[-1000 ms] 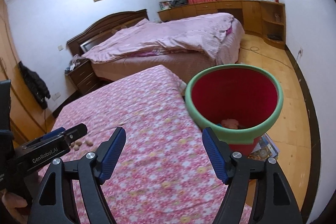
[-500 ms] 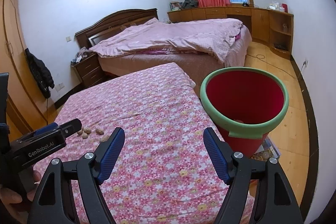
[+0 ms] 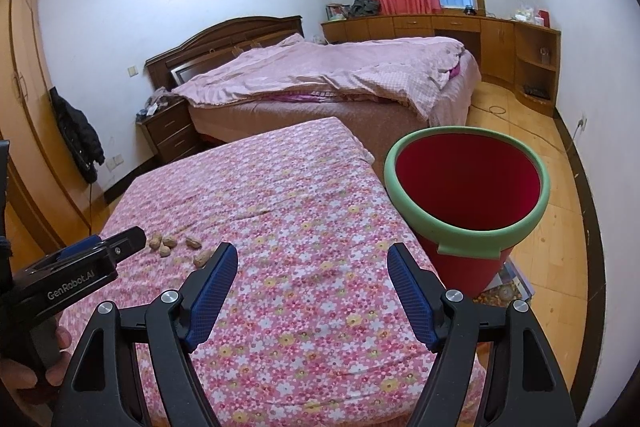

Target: Collect trash

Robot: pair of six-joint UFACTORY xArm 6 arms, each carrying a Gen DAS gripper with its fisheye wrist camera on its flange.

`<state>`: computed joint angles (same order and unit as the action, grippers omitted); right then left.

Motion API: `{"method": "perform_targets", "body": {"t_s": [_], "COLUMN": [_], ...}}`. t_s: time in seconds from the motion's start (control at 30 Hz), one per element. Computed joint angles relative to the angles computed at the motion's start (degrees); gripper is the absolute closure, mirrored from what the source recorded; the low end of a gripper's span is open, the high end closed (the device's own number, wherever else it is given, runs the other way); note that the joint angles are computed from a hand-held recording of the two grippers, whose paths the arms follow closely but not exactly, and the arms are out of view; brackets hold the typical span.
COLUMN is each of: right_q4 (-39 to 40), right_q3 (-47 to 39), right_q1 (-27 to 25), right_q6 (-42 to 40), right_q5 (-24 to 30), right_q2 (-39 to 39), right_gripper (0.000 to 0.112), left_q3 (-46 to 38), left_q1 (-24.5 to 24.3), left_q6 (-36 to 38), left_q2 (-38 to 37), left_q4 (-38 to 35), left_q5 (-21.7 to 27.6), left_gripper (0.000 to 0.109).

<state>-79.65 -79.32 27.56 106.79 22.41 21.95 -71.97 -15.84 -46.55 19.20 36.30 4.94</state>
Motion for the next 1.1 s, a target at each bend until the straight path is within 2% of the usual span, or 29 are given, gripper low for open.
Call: {"method": "perform_targets", "body": {"t_s": [0.23,0.4,1.1], "right_q4": [-0.62,-0.23,-0.30], "right_q3": [0.61,0.84,0.84], "right_q1": [0.13,0.22,0.24], "right_q6": [1.28,1.11,1.09], "right_q5": [0.40,0.68,0.77], "right_q2": [-0.59,-0.85,-0.87], "right_gripper": [0.034,0.034,0.034], "left_q3": [-0.04,-0.03,-0.15], "left_q1": [0.48,0.70,0.56], "left_q6": [-6.70,-8.63,-7.91], "left_q2": [-0.51,-0.70,-0.87], "left_q4": [6.73,9.16,8.57], "left_q5": [0.39,0.00,0.41], "left_gripper": [0.035,0.035,0.035]}}
